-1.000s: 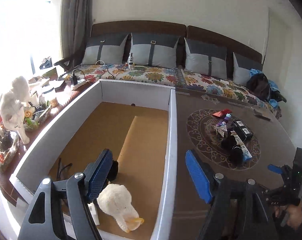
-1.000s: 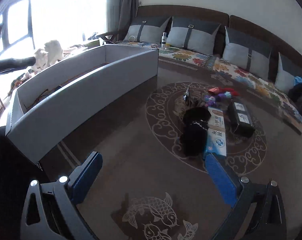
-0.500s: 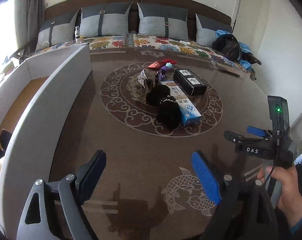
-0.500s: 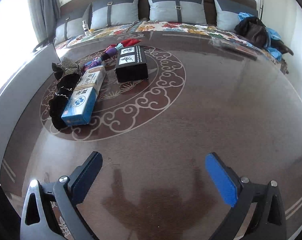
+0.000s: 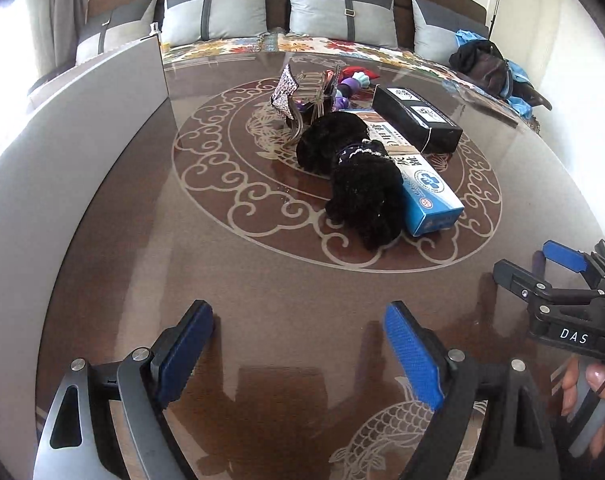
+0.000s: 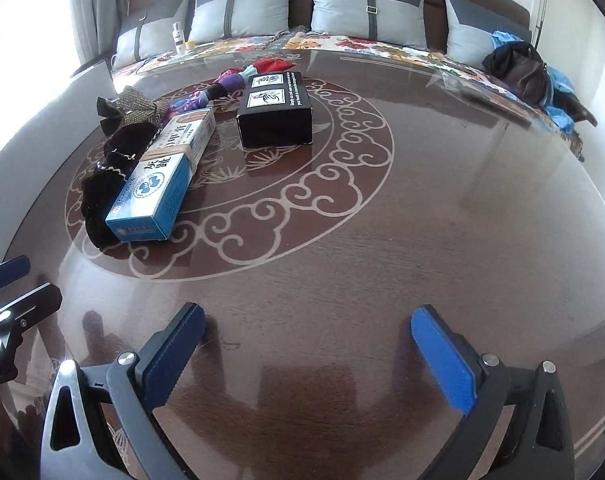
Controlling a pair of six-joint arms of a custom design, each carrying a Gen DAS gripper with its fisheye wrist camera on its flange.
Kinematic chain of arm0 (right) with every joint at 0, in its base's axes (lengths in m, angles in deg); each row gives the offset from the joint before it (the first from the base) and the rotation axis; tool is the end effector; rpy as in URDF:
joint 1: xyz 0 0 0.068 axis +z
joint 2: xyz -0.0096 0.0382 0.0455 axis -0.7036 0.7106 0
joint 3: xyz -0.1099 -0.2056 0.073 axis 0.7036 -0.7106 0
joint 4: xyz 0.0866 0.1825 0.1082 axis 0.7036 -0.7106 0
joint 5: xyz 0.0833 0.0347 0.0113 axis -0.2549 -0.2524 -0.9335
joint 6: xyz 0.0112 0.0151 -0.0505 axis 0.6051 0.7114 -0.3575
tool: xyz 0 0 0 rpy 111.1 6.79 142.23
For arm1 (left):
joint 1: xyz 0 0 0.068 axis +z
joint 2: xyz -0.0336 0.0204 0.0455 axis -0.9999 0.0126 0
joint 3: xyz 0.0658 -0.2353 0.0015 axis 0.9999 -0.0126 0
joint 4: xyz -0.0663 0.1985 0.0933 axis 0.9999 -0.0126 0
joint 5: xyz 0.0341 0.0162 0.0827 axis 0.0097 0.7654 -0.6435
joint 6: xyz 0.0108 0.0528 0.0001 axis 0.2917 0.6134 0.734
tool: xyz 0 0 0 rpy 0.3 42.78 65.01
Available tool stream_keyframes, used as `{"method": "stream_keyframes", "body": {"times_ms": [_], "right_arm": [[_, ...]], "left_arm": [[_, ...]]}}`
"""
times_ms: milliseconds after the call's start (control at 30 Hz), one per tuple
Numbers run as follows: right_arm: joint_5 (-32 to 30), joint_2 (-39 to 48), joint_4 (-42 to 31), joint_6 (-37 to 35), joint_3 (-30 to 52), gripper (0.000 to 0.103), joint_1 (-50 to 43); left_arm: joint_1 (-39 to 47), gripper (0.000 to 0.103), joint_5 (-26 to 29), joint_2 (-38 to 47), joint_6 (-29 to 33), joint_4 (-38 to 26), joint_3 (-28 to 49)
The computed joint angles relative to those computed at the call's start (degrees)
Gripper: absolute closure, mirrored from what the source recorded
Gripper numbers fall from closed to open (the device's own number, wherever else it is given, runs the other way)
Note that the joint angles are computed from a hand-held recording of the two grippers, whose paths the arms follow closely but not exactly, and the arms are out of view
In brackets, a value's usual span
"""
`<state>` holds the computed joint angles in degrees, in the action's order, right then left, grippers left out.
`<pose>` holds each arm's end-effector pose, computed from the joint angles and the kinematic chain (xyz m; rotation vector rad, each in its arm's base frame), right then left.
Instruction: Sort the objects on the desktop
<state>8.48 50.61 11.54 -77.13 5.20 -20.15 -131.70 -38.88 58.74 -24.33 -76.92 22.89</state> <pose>0.1907 0.0844 0.1831 -0.4281 2.4927 0.1128 0.1297 -0.1002 0.1794 -0.1266 2.5342 -0.0447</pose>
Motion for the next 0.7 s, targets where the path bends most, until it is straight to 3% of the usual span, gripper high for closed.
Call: {"method": "stream_keyframes", "body": {"times_ms": [167,233,267,700], "right_arm": [[0.1,0.3,0.1,0.1,0.3,0.000,0.0],[0.1,0.4,0.2,0.1,0.4,0.000,0.1],[0.1,0.4,0.1,0.1,0.4,0.000,0.1],[0.1,0.3,0.1,0.2,0.4,0.000,0.1]], "left_arm": [[-1.3,0.012,-1.7,1.3,1.2,0.7,0.1],[-2.1,0.001,-2.3,3.4,2.6,1.7,0.4],[-2.1,0.000,-2.5,3.8,2.1,1.9,0.3],[-2.1,0.000,-3.1,3.4,1.4,2.3,0.0]]}}
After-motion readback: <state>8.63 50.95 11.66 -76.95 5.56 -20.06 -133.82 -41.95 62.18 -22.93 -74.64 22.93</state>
